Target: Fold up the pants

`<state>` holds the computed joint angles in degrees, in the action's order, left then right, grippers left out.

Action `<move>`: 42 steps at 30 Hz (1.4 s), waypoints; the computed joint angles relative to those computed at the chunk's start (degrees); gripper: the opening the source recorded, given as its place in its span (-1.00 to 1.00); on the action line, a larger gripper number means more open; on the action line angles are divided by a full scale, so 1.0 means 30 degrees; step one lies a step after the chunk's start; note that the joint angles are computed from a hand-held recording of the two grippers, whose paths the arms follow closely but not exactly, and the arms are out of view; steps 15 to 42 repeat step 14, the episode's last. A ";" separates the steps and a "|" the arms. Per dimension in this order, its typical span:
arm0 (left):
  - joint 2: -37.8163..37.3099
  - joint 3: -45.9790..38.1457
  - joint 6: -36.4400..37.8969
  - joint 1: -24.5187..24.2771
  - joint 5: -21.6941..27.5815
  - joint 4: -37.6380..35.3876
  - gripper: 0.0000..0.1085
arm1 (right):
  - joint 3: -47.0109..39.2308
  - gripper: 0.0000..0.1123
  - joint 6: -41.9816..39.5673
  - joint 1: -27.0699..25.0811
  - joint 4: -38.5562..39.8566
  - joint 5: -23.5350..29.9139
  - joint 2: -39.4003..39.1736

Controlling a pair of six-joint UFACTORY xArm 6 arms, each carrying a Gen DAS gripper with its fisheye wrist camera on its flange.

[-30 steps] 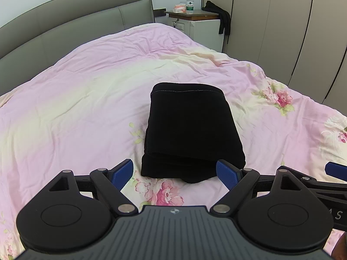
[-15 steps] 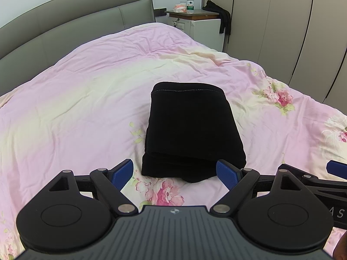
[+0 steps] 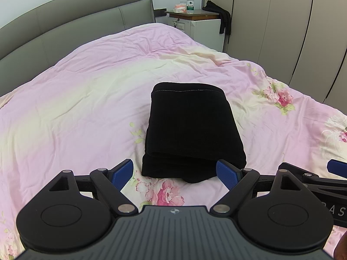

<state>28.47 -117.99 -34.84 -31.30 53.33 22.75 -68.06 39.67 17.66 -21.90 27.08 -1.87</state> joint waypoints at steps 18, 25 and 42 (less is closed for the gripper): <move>-0.0148 0.0271 -0.0010 0.0026 -0.0189 0.0034 0.86 | 0.0089 0.74 -0.0053 -0.0067 0.0036 -0.0020 -0.0121; -0.0148 0.0271 -0.0010 0.0026 -0.0189 0.0034 0.86 | 0.0089 0.74 -0.0053 -0.0067 0.0036 -0.0020 -0.0121; -0.0148 0.0271 -0.0010 0.0026 -0.0189 0.0034 0.86 | 0.0089 0.74 -0.0053 -0.0067 0.0036 -0.0020 -0.0121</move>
